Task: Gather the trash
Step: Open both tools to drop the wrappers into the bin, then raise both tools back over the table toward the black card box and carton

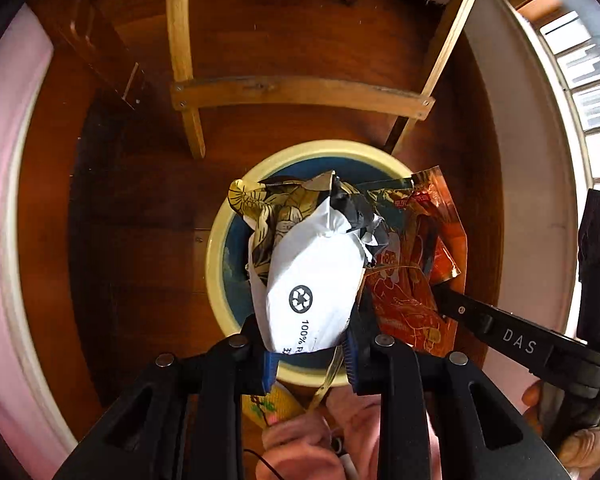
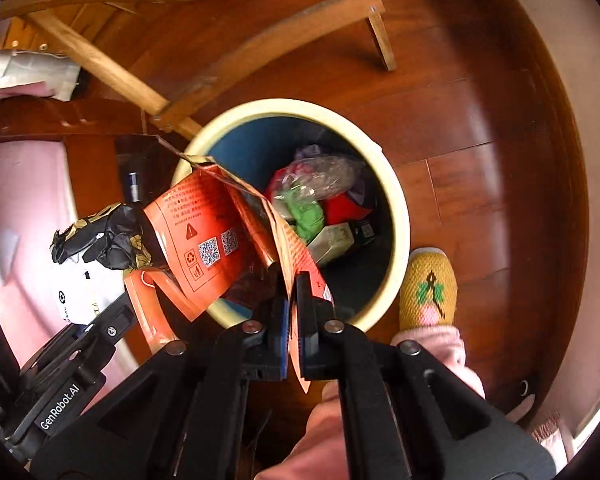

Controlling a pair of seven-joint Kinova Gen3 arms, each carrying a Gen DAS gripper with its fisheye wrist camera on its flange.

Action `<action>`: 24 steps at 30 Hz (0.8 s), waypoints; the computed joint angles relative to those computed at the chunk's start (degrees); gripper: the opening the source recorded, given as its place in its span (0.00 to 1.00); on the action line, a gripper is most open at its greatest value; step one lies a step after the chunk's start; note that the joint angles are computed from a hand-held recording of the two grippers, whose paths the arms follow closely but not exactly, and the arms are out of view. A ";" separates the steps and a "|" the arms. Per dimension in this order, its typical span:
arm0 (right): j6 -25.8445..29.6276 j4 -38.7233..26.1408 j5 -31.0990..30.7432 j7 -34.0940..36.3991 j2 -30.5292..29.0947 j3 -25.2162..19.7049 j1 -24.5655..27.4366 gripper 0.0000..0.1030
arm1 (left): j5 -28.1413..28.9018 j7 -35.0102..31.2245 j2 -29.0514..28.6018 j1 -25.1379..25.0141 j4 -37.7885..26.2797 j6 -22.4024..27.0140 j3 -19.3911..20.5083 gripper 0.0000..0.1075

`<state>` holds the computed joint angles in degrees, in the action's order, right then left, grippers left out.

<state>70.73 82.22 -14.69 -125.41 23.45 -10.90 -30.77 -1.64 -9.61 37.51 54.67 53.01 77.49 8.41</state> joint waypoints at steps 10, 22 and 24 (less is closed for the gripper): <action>-2.52 0.81 2.78 5.17 3.62 0.40 -0.10 0.39 | 0.61 -4.10 5.45 -1.12 -1.79 -0.62 -0.30 0.46; -1.22 -1.27 4.78 7.97 0.84 0.60 -0.24 0.39 | -0.83 -4.36 4.65 -0.98 -3.76 2.99 -1.59 0.48; 0.26 -2.53 4.89 7.76 -0.19 0.50 -0.60 0.39 | -1.41 -4.11 4.13 -0.60 -5.31 4.94 -1.79 0.48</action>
